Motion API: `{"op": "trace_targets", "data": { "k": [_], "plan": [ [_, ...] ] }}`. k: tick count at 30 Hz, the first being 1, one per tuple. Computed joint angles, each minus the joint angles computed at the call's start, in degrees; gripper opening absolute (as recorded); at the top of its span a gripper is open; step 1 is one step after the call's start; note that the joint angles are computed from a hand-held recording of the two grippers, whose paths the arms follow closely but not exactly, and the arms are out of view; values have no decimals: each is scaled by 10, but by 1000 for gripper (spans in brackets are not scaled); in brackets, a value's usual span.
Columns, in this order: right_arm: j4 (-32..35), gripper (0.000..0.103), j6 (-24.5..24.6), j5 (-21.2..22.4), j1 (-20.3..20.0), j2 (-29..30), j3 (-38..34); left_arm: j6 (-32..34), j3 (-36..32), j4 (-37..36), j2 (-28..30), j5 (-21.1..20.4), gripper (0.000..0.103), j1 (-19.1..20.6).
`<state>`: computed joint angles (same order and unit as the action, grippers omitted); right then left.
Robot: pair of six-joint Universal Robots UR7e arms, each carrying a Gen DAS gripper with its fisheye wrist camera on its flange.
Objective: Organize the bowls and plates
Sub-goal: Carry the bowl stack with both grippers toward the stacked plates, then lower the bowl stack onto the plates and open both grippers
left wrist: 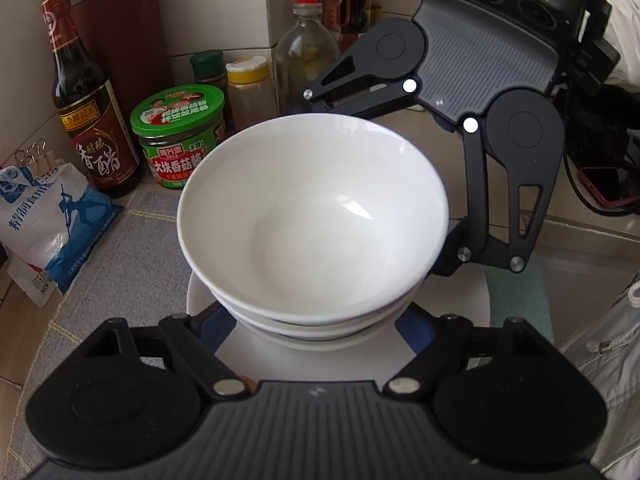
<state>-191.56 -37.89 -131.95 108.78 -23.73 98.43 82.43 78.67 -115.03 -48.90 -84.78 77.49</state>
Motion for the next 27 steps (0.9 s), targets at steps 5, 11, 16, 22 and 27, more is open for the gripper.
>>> {"op": "trace_targets", "data": {
  "k": [5,11,16,22,27],
  "plan": [
    [-4,90,-1,-13,4,4,-3,-4,7,-11,-4,-4,85,1],
    [-23,102,15,-29,6,11,-6,-10,16,-17,-12,-16,95,4],
    [-26,103,36,-32,9,12,-3,-17,46,-54,-32,-24,99,6],
    [-43,103,56,-55,24,21,0,-29,87,-113,-68,-52,99,18],
    [-40,103,143,-118,53,36,-17,-51,106,-154,-98,-105,101,35]
  ]
}}
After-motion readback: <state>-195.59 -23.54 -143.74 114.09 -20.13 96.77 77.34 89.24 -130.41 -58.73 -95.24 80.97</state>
